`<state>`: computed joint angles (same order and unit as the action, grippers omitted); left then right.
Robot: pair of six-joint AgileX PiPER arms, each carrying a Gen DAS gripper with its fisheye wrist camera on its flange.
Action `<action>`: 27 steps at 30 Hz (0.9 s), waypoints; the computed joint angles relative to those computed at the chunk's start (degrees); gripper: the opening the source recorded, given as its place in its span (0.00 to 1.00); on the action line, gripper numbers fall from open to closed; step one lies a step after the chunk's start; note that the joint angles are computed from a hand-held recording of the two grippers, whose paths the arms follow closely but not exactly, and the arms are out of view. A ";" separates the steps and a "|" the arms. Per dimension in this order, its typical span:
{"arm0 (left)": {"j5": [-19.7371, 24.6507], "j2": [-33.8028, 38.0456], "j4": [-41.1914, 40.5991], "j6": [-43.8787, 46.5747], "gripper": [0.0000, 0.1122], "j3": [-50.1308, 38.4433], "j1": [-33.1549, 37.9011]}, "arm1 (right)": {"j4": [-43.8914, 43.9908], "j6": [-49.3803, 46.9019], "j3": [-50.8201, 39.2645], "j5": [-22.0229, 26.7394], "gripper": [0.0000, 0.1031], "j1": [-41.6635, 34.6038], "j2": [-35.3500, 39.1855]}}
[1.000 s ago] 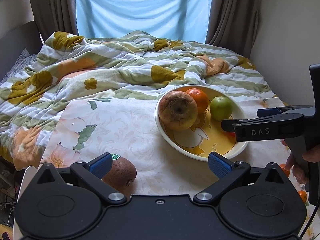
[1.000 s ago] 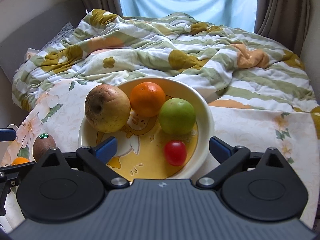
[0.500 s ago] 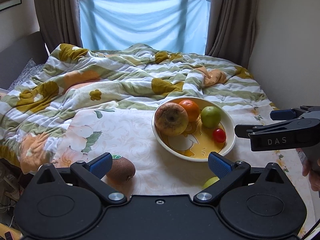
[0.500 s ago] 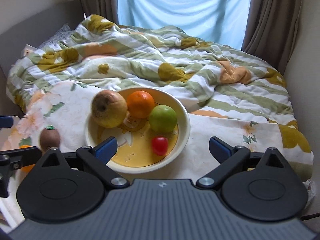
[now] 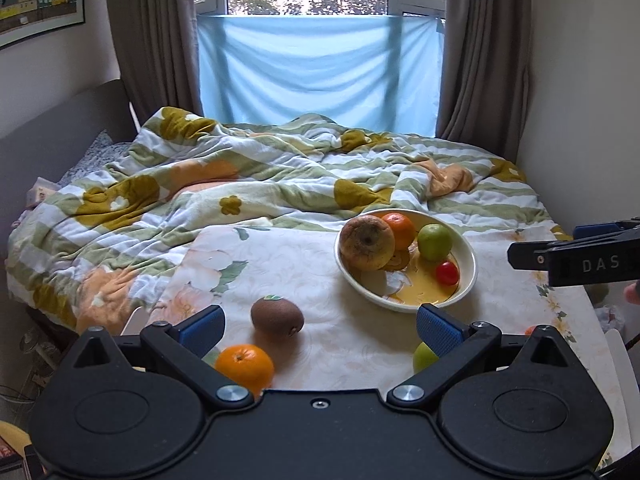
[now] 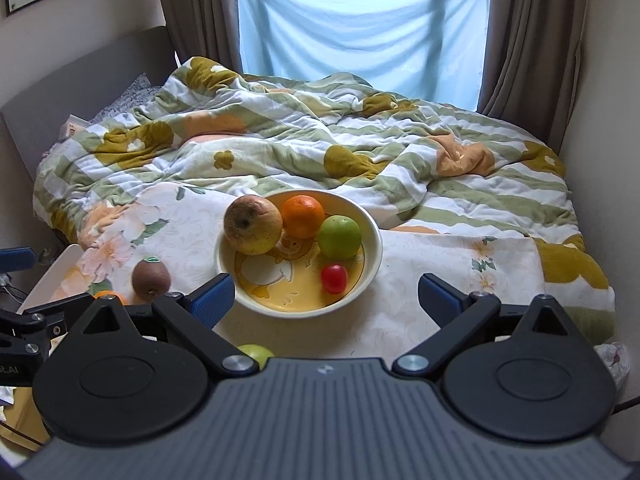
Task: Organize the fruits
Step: 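Pull both tools back from the bowl, then grasp a red cherry tomato with the left tool while the right tool grasps a green apple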
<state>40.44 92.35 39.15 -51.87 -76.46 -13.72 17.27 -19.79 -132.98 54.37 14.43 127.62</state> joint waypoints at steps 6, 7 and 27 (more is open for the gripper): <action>1.60 -4.11 2.77 -5.93 0.92 6.01 -0.40 | 3.17 -2.60 7.98 -1.98 1.00 0.04 -4.42; 1.82 -4.68 3.27 -6.87 0.92 7.02 -0.29 | 3.67 -2.98 9.15 -2.29 1.00 0.20 -5.00; -5.27 -6.10 12.66 -19.40 0.92 23.81 7.33 | 9.15 -11.02 28.20 -14.10 1.00 6.52 -7.43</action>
<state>35.17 86.25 51.81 -71.26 -52.65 -6.39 26.42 -30.82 -104.77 40.28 20.95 120.19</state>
